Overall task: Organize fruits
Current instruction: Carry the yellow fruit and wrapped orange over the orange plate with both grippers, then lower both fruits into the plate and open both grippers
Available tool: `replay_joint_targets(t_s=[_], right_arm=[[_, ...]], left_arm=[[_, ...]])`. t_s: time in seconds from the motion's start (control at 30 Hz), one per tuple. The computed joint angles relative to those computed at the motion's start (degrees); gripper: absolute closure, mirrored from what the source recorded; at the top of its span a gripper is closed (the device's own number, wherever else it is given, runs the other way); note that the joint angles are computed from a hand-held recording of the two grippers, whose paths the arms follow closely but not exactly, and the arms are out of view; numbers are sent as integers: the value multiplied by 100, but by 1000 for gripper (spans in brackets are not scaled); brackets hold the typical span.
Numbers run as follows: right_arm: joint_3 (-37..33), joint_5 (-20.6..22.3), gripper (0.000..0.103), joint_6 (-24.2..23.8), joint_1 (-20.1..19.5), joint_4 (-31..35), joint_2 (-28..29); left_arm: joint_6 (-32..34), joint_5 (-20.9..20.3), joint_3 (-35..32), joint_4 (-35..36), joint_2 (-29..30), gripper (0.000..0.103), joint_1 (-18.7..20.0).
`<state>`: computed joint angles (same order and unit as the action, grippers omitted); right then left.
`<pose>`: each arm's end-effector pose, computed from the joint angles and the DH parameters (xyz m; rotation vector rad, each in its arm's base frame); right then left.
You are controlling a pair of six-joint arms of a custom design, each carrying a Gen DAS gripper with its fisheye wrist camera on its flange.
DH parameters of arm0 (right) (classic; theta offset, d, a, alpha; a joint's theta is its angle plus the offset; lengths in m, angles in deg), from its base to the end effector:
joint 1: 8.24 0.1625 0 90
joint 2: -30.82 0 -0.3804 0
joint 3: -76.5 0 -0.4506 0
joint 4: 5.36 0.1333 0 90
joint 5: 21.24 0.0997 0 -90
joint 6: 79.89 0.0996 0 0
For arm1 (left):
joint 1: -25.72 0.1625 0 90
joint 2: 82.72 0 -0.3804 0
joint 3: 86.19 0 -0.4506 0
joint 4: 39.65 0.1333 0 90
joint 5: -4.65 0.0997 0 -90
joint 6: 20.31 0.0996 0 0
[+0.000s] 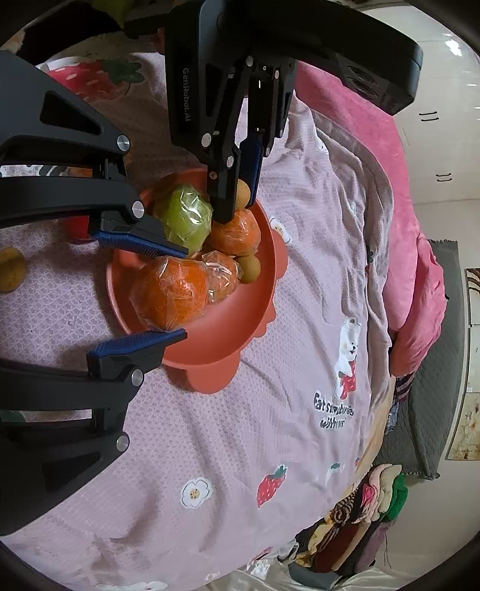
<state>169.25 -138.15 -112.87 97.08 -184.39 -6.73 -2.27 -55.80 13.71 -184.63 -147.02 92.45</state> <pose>0.2677 -0.6432 0.0061 0.8623 -2.3707 0.6637 -0.0908 -0.6730 0.1943 0.8087 2.4776 -0.4754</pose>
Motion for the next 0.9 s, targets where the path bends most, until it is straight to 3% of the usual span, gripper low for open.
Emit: replay_joint_targets(t_s=[0.9], right_arm=[[164, 189, 62, -8, -17, -276, -103]], left_arm=[[10, 40, -19, -94, 20, 84, -11]])
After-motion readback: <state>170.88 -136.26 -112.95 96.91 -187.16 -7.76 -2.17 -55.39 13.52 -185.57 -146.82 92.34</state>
